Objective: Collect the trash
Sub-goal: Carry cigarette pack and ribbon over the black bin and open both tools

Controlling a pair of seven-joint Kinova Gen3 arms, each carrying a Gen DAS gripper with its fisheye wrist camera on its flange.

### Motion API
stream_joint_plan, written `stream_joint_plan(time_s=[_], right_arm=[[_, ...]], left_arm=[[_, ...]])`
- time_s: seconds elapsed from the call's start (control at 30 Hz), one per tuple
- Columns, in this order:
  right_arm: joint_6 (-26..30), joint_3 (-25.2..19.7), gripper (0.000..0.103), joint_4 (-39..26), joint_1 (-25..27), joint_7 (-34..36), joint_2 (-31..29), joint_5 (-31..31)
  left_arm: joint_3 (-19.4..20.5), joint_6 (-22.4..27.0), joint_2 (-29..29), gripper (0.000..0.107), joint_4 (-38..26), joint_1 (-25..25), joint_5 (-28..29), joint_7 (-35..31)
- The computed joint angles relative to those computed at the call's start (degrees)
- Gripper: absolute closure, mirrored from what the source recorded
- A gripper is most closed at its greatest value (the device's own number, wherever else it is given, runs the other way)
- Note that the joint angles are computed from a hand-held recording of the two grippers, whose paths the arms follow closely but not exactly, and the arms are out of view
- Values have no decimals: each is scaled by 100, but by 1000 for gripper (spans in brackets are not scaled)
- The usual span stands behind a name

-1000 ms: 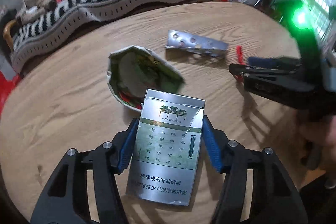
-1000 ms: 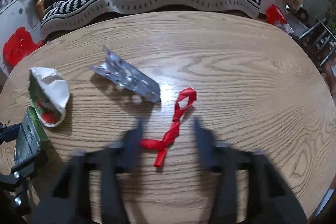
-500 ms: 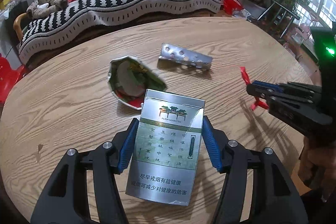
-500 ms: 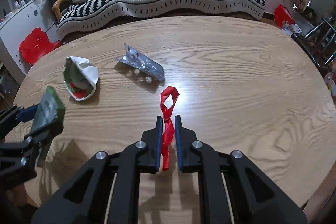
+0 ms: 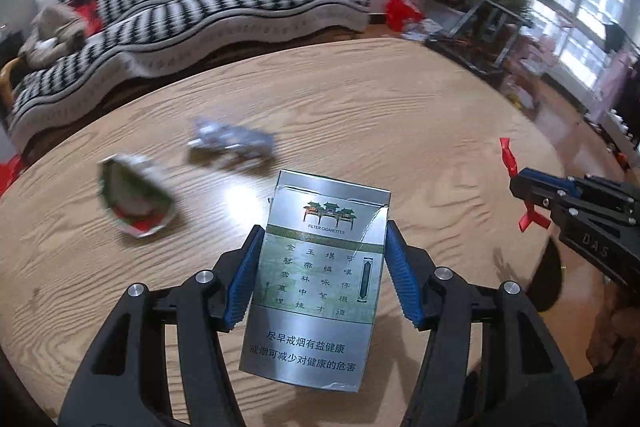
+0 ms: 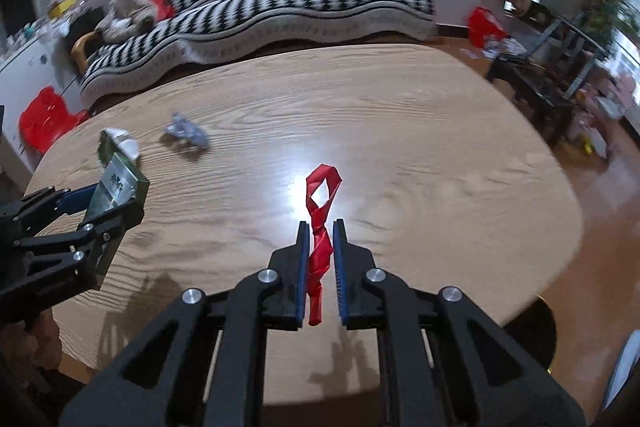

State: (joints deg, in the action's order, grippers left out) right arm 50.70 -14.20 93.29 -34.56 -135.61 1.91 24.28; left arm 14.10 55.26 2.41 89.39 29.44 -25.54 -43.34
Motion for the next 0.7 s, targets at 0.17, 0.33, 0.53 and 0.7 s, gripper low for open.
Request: stream_joint_plan(time_s=[0.17, 0.33, 0.53, 0.7], right_arm=[[58, 116, 91, 622, 495, 39, -788, -198], [101, 362, 91, 1224, 1132, 347, -1491, -585], [148, 1007, 91, 1751, 1777, 1020, -2143, -1197], [241, 1549, 91, 2074, 2241, 1537, -2577, -1612]], left_arm=[[127, -167, 595, 49, -673, 480, -112, 34], [55, -333, 1282, 49, -1389, 1179, -244, -54], [3, -565, 1984, 49, -2152, 1609, 215, -524], [25, -625, 2607, 49, -2822, 1840, 781, -978]])
